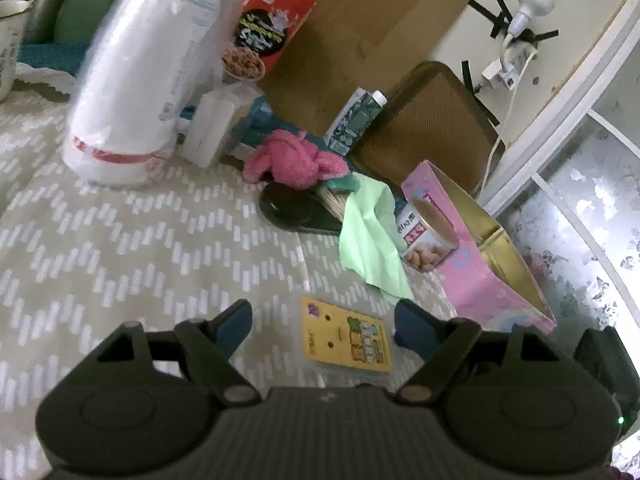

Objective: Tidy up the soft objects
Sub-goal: 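Grasp the yellow sticker card with the left gripper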

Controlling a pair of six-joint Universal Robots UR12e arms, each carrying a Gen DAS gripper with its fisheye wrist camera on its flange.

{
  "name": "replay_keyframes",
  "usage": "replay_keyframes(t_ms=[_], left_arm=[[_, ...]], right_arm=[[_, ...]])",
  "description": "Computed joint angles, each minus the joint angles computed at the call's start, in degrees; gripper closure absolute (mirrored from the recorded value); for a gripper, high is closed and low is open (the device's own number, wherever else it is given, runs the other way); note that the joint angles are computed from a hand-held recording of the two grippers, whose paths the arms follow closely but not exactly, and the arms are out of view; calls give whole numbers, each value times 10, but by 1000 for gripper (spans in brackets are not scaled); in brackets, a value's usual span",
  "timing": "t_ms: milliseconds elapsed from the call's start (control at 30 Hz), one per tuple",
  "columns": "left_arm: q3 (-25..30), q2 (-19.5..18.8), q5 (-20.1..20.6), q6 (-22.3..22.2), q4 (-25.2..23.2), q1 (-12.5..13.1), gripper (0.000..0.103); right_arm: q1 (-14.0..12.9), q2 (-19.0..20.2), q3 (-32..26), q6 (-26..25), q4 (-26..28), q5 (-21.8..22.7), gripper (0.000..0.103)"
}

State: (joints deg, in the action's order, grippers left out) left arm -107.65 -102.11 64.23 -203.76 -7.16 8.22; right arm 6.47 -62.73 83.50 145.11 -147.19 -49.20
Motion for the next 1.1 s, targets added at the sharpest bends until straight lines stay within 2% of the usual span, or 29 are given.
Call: replay_keyframes(t_ms=[67,100,133,200,267,367,400,433,467,500,533,600,667,733,800,833,900,933,967,1033,1100], left_arm=[[4,-5,-15,15,-18,-1,34],[6,-8,-15,19,-25,-4,34],[5,-8,8,22,-12,-12,34],[9,-5,36,42,-27,-22,34],[12,-3,34,40,-29,-25,34],[20,-2,14,39,-21,-25,37],[25,-4,-7,45,-21,-23,42],[34,-9,-51,50,-26,-21,47],[45,-15,-75,51,-31,-24,47],[53,-20,-74,57,-35,-30,47],[65,-23,-51,74,-43,-42,47],[86,-30,-12,110,-50,-61,47],[95,-35,-8,109,-39,-66,47],[97,-36,11,96,-26,-66,43],[101,-36,44,86,-39,-66,42],[101,-36,56,80,-51,-65,42],[101,-35,66,65,-84,-60,33],[98,-33,72,56,-94,-57,23],[92,-31,77,51,-98,-55,15],[79,-27,90,38,-100,-51,12],[68,-24,82,21,-104,-44,12]], right_arm=[[2,4,-5,0,-1,-5,28],[2,4,-4,-2,-1,-2,29],[2,4,-3,-6,-2,4,34],[3,4,1,-6,-15,4,37],[1,3,4,1,-23,8,38],[-7,2,12,33,-60,21,38],[-9,2,15,43,-78,22,39],[-11,2,18,53,-97,21,41],[-14,3,18,61,-111,23,50],[-17,3,17,68,-114,31,55],[-20,4,15,80,-122,36,61],[-23,6,14,96,-152,22,61],[-27,9,14,110,-174,11,61],[-35,9,12,120,-163,16,61],[-42,6,11,105,-133,23,60],[-43,5,12,96,-122,24,57],[-44,5,9,72,-96,24,44],[-44,6,6,56,-75,25,36],[-42,8,-1,42,-51,26,33],[-38,13,-19,6,2,35,31],[-30,20,-39,-28,50,32,31]])
